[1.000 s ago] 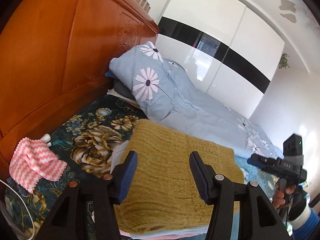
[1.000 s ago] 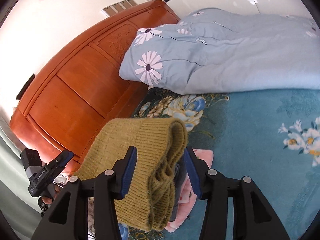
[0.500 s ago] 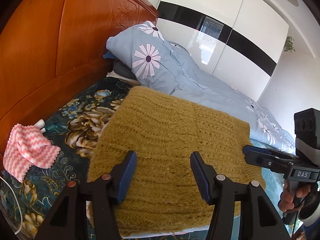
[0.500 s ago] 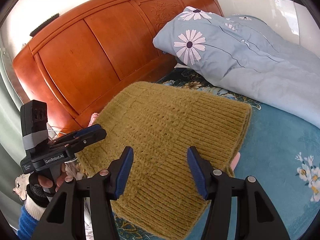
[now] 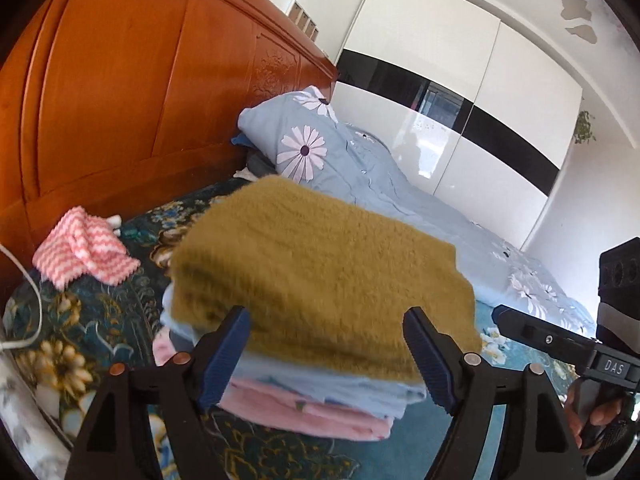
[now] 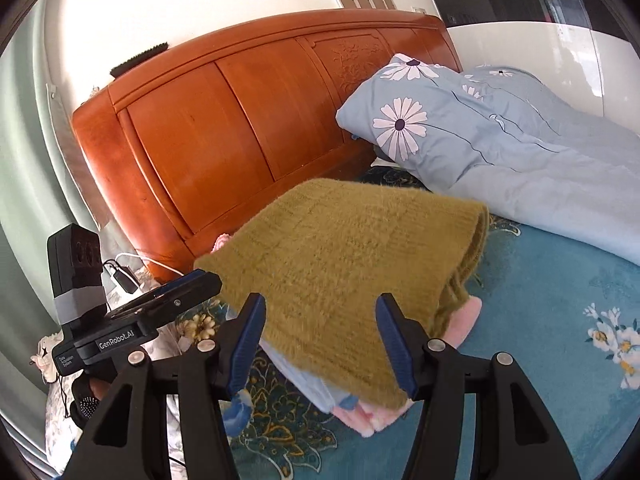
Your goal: Fold clothes
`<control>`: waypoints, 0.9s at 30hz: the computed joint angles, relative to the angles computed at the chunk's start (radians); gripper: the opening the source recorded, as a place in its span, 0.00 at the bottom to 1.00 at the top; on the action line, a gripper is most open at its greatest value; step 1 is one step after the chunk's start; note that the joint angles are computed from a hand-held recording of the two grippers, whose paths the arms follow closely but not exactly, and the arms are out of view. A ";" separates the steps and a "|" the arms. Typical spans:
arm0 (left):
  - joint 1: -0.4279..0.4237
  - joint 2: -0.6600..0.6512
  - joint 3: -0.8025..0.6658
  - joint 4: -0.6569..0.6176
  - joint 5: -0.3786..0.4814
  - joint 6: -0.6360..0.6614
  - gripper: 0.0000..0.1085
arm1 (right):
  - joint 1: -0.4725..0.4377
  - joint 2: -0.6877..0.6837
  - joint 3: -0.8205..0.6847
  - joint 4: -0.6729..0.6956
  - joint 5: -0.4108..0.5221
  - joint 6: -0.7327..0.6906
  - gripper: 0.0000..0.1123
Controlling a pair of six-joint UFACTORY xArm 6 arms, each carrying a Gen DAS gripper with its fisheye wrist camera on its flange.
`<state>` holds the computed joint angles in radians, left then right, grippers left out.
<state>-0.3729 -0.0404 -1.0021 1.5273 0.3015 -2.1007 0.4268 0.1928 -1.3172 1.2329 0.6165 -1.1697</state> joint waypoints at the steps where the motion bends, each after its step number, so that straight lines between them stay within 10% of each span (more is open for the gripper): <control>1: -0.033 -0.002 0.019 -0.036 0.051 0.011 0.77 | -0.006 -0.027 0.051 0.037 -0.008 -0.032 0.56; 10: -0.244 0.021 0.100 -0.177 0.344 -0.160 0.95 | 0.000 -0.145 0.309 0.048 -0.167 -0.120 0.58; 13: -0.315 0.034 0.085 -0.219 0.431 -0.135 0.95 | 0.004 -0.175 0.356 0.115 -0.198 -0.192 0.80; 27: -0.487 0.008 0.054 -0.275 0.682 -0.118 0.95 | 0.042 -0.291 0.493 0.128 -0.287 -0.239 0.92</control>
<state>-0.8601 -0.0320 -0.9485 1.2523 0.9840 -2.2183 0.4686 -0.0977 -0.8241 1.3613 0.3298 -1.4086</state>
